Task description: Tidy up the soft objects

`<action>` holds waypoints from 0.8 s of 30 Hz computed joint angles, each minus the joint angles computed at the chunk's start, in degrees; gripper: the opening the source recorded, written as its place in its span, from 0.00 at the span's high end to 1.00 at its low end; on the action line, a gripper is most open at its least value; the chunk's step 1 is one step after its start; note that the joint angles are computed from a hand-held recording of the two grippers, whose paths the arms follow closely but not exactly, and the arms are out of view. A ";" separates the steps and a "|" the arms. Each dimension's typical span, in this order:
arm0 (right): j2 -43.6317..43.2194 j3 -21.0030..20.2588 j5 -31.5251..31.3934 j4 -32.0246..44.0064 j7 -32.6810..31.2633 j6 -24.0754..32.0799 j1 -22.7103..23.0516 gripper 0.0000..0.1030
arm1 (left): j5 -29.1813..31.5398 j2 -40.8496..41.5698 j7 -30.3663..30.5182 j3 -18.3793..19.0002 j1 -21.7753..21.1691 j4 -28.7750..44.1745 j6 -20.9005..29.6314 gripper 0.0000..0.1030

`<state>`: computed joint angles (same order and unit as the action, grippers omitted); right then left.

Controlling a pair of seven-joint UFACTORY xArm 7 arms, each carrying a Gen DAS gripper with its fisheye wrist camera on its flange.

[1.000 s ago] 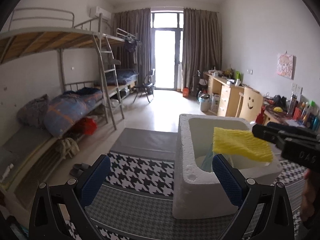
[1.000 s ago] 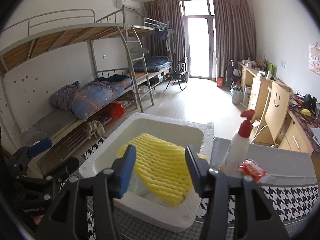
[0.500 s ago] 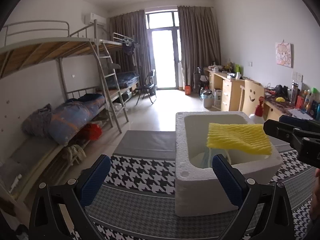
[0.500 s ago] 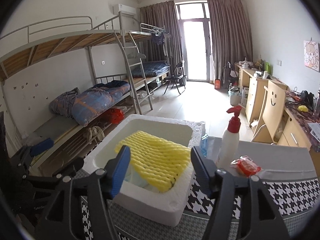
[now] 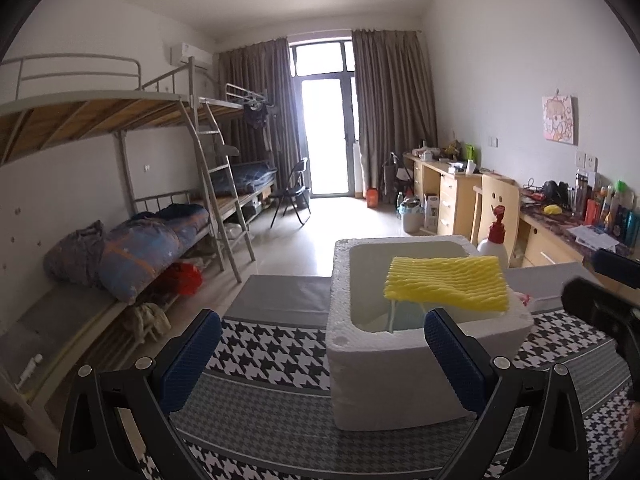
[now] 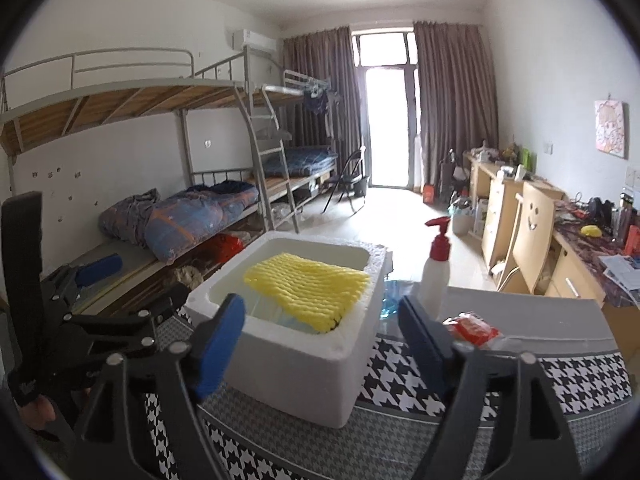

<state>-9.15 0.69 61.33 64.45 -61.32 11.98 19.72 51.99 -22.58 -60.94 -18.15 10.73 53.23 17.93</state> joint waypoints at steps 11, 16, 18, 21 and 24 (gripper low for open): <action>-5.64 -2.13 7.43 -5.90 -7.32 -4.26 3.94 0.09 | -2.98 -5.12 0.17 -2.25 1.63 -4.20 -3.52 0.01; -7.69 -3.38 8.39 -8.27 -8.06 -5.84 5.76 0.09 | -6.37 -7.57 1.85 -3.64 2.95 -6.73 -6.12 0.01; -8.67 -3.88 8.58 -9.47 -8.56 -6.93 6.90 0.09 | -7.89 -8.89 2.19 -4.36 3.75 -7.97 -7.45 0.01; -10.36 -5.89 10.37 -11.09 -10.88 -8.13 9.56 0.09 | -9.49 -11.01 1.96 -6.73 6.13 -9.20 -8.05 0.01; -11.57 -7.10 11.30 -12.28 -11.93 -9.43 11.30 0.09 | -11.32 -12.85 2.23 -8.27 7.99 -10.44 -9.15 0.01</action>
<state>-20.72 -6.40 72.64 52.17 -73.25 2.55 31.02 40.67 -35.43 -58.71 -26.42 18.72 42.78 8.77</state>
